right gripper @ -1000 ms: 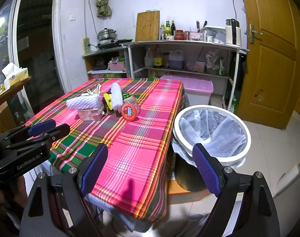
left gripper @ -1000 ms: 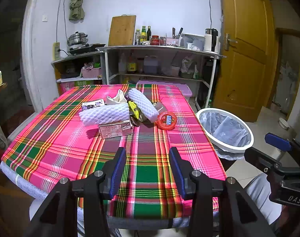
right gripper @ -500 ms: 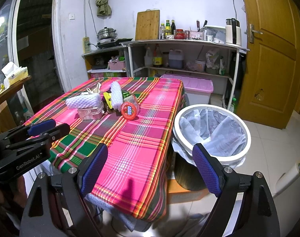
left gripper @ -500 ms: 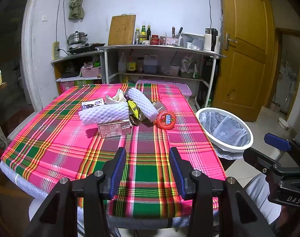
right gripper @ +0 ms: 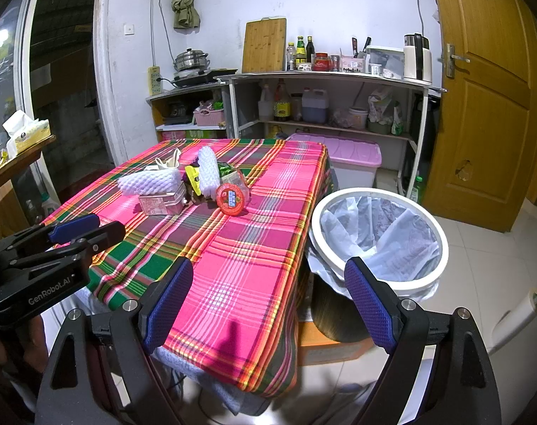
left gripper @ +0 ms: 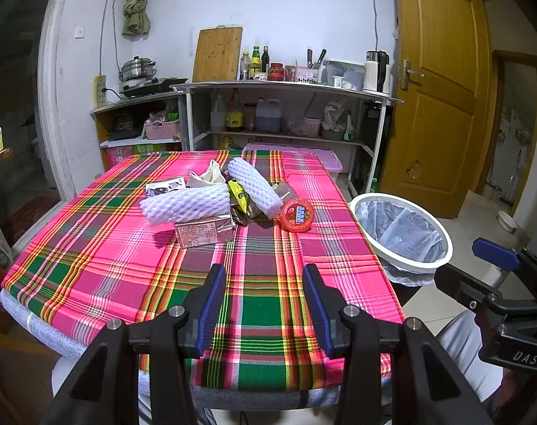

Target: Collect trash

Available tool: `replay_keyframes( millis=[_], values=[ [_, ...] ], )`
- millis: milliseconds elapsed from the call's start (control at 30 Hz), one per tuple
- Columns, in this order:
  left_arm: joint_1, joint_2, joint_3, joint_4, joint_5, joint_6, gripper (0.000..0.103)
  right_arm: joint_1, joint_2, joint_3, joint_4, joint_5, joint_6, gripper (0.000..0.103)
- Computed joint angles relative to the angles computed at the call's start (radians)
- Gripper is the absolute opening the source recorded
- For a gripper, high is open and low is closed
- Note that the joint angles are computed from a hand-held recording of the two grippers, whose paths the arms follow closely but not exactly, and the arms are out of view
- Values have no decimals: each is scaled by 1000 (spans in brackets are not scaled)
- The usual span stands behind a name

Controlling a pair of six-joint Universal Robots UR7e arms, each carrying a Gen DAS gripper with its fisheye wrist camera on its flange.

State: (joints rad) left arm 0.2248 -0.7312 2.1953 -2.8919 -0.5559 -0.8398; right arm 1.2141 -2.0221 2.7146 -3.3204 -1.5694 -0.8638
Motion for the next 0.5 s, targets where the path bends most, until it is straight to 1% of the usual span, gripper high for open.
replay_keyframes(
  millis=[500],
  values=[
    [0, 1, 0, 1, 1, -4, 45, 4, 5, -1, -5, -4, 1, 88]
  ],
)
